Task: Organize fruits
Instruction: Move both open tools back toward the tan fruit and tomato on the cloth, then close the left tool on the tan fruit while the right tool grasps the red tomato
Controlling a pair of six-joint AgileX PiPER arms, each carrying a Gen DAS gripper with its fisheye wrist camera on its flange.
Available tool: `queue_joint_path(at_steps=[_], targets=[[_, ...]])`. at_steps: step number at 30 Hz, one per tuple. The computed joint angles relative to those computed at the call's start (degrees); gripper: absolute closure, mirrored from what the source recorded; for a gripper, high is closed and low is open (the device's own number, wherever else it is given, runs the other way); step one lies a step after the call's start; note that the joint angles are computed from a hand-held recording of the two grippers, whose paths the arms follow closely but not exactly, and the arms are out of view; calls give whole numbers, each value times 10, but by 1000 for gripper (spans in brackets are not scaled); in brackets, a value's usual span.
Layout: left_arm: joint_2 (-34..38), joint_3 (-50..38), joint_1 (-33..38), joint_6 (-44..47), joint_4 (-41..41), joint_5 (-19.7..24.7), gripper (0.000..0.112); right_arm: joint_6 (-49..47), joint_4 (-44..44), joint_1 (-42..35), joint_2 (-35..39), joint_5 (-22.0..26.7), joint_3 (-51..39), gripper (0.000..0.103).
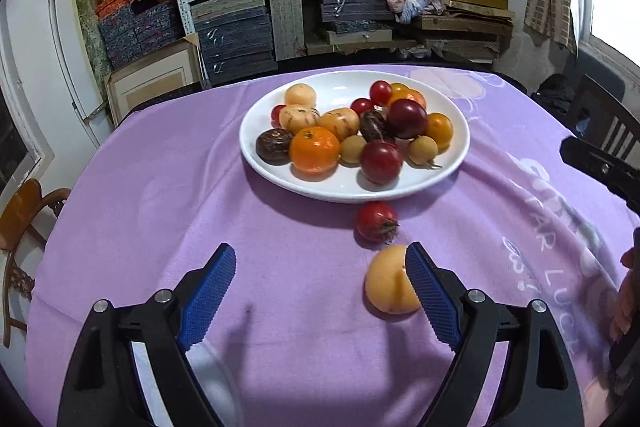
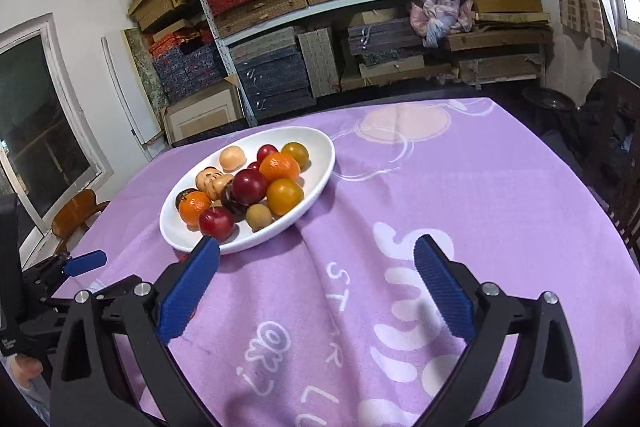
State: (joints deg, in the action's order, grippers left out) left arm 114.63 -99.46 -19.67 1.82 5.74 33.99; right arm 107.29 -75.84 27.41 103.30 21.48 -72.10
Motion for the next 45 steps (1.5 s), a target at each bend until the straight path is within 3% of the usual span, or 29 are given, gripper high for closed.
queue_joint_path(at_steps=[5, 12, 16, 21, 26, 27, 30, 36, 40, 43, 44, 45], targets=[[22, -3, -26, -52, 62, -5, 24, 78, -61, -18, -19, -30, 31, 7], [55, -36, -33, -39, 39, 13, 24, 50, -38, -15, -23, -29, 26, 7], [58, -23, -34, -31, 26, -4, 24, 42, -32, -15, -22, -28, 24, 7], [71, -47, -16, 38, -63, 18, 48, 13, -3, -15, -19, -30, 19, 7], [76, -53, -7, 64, -99, 26, 50, -17, 25, -14, -15, -32, 13, 7], [73, -47, -8, 63, -98, 21, 51, -40, 46, -14, -11, -34, 7, 7], [57, -21, -11, 42, -53, -3, 67, -133, 119, -5, 6, -33, -17, 7], [19, 37, 41, 84, -95, -18, 67, -398, 302, 46, 65, 9, -108, 7], [-1, 71, 70, 106, -111, -36, 67, -487, 339, 86, 130, 83, -212, 7], [-2, 70, 95, 148, -176, -22, 67, -576, 394, 99, 197, 156, -331, 8], [1, 66, 99, 155, -186, -15, 67, -610, 420, 99, 224, 182, -380, 10], [5, 61, 102, 157, -190, -7, 66, -637, 445, 97, 247, 201, -421, 18]])
